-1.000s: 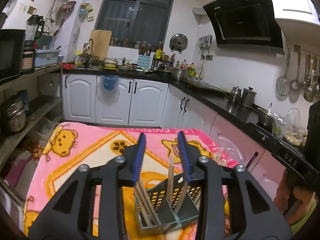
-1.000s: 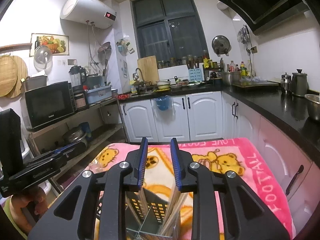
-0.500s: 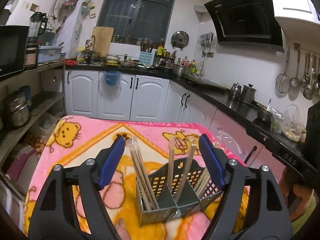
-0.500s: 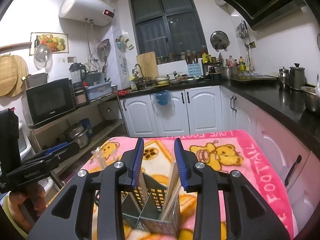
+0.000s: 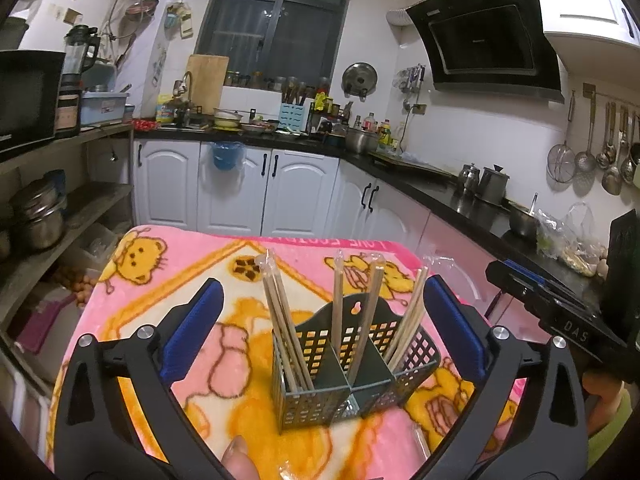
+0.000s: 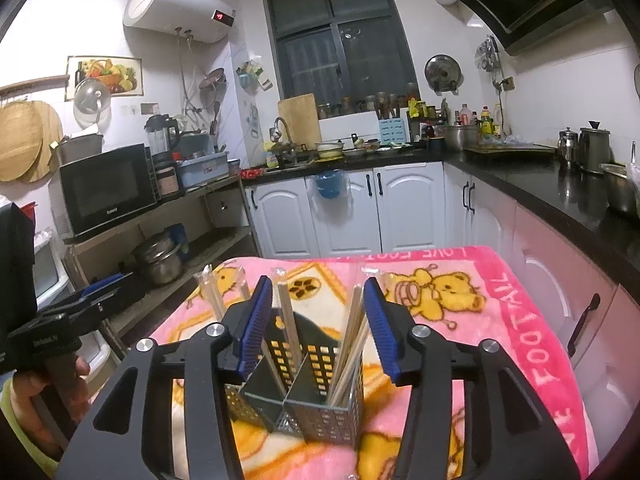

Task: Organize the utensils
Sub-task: 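Withdraw both open tools from the caddy toward the last wrapped chopstick on the blanket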

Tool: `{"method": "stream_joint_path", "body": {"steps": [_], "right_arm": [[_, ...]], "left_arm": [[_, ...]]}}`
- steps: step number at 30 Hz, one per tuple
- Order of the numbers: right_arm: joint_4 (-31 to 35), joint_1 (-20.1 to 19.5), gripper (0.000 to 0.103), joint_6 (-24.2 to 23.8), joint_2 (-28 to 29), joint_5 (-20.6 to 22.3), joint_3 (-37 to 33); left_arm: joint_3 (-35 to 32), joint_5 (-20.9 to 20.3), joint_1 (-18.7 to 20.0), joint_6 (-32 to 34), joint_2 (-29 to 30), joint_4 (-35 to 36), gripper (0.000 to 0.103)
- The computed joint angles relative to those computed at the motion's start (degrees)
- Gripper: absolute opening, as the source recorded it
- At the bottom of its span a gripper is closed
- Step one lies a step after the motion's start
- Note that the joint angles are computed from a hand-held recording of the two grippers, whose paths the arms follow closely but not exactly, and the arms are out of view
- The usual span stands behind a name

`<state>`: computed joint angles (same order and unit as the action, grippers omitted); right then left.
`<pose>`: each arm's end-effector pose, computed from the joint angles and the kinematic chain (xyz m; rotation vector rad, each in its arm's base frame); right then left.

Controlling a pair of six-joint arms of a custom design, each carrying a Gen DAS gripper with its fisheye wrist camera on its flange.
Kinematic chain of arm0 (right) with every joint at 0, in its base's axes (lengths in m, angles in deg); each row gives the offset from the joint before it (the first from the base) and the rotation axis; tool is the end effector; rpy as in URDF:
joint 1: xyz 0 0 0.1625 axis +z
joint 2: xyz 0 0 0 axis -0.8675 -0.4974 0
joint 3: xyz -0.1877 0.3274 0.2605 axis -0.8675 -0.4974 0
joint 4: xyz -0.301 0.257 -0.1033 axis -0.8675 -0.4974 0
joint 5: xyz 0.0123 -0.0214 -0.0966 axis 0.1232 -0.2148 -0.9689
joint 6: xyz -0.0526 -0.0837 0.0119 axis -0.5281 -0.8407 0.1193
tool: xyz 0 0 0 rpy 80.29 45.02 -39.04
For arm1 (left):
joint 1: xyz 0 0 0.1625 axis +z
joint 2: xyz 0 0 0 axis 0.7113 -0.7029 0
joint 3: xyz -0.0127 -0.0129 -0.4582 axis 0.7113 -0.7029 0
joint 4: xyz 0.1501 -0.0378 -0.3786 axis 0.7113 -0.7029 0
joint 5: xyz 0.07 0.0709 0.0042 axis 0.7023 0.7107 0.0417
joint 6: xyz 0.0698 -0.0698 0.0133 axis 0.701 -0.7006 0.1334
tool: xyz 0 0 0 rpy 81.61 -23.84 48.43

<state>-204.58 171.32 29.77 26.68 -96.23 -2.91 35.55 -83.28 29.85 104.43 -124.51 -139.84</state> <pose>0.3799 -0.7711 0.0589 0.3877 -2.0408 1.5458 -0.0990 -0.8896 0.3550 1.2007 2.5000 -1.1726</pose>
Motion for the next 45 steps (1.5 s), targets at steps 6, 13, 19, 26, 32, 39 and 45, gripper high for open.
{"method": "stream_joint_path", "body": {"steps": [6,13,19,26,32,39,45], "right_arm": [[-1.6,0.2,0.050,-0.4,-0.4,-0.8,2.5],[-2.3,0.3,0.052,0.1,-1.0,-1.1,5.1],[-2.2,0.2,0.053,0.9,-1.1,-1.7,7.2],[-1.4,0.0,0.054,2.2,-1.2,-2.3,8.7],[-0.3,-0.3,0.054,3.2,-1.3,-2.8,10.0],[1.1,-0.7,0.054,4.6,-1.5,-3.2,11.6],[2.6,-1.1,0.054,5.8,-1.8,-3.5,13.0]], "left_arm": [[2.9,0.0,0.4,-0.5,-1.5,-1.1,0.092],[5.0,0.3,0.9,-0.7,-2.7,-1.5,0.092],[6.2,0.5,1.2,-0.8,-3.3,-1.4,0.092],[7.7,0.9,1.8,-1.1,-3.9,-1.6,0.092],[8.7,1.9,2.2,-1.2,-4.3,-1.1,0.092],[9.6,3.3,3.0,-2.0,-4.5,0.0,0.092],[9.8,4.2,3.8,-2.8,-4.3,2.5,0.092]]}}
